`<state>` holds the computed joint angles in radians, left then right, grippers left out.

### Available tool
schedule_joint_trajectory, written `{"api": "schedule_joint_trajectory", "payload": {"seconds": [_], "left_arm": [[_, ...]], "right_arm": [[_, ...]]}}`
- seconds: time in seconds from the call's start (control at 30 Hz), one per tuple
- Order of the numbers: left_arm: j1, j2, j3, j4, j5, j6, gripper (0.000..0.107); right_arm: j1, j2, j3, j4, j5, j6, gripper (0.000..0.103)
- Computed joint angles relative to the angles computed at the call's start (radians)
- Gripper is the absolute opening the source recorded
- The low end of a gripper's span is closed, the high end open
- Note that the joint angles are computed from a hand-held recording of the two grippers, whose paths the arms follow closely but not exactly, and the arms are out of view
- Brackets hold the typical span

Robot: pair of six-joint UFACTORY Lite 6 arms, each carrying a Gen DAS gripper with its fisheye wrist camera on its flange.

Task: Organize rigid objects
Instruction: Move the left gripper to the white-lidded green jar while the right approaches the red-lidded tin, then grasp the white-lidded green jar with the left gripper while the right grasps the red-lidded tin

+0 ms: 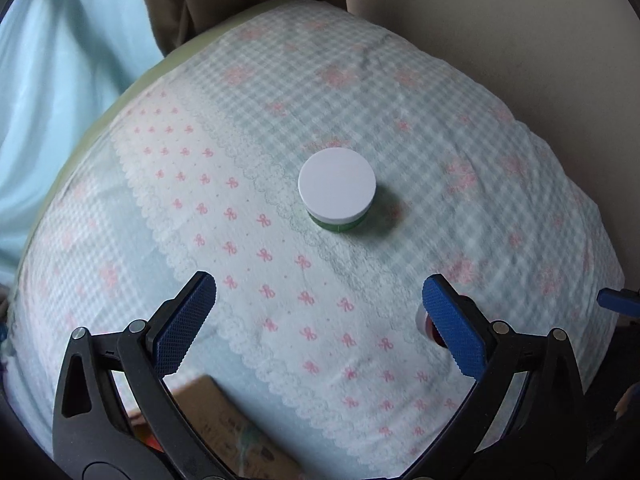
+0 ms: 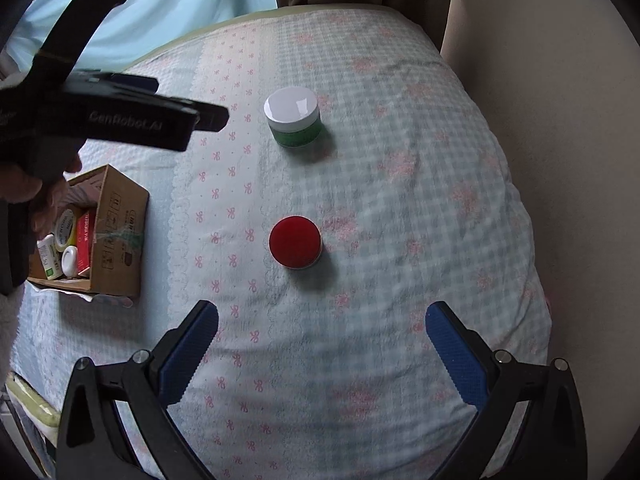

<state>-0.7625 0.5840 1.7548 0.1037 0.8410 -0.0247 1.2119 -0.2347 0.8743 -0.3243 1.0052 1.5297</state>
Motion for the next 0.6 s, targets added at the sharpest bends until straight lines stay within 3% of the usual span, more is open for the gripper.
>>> {"api": "schedule_joint_trajectory", "payload": {"seconds": [0.13, 0.3, 0.5, 0.6], "left_arm": [[0.024, 0.209, 0.146, -0.041, -0.046, 0.091, 0.103], [0.040, 0.424, 0.352, -0.080, -0.057, 0.176, 0.100], [0.049, 0.610, 0.597, -0.142, -0.005, 0.247, 0.091], [0.048, 0.708, 0.744, -0.155, 0.045, 0.266, 0.088]], "right_arm": [[-0.046, 0.105, -0.064, -0.072, -0.169, 0.051, 0.101], [-0.099, 0.261, -0.074, -0.151, -0.321, 0.097, 0.089], [-0.110, 0.386, -0.049, -0.229, -0.416, 0.194, 0.086], [-0.115, 0.447, -0.018, -0.232, -0.432, 0.204, 0.078]]}}
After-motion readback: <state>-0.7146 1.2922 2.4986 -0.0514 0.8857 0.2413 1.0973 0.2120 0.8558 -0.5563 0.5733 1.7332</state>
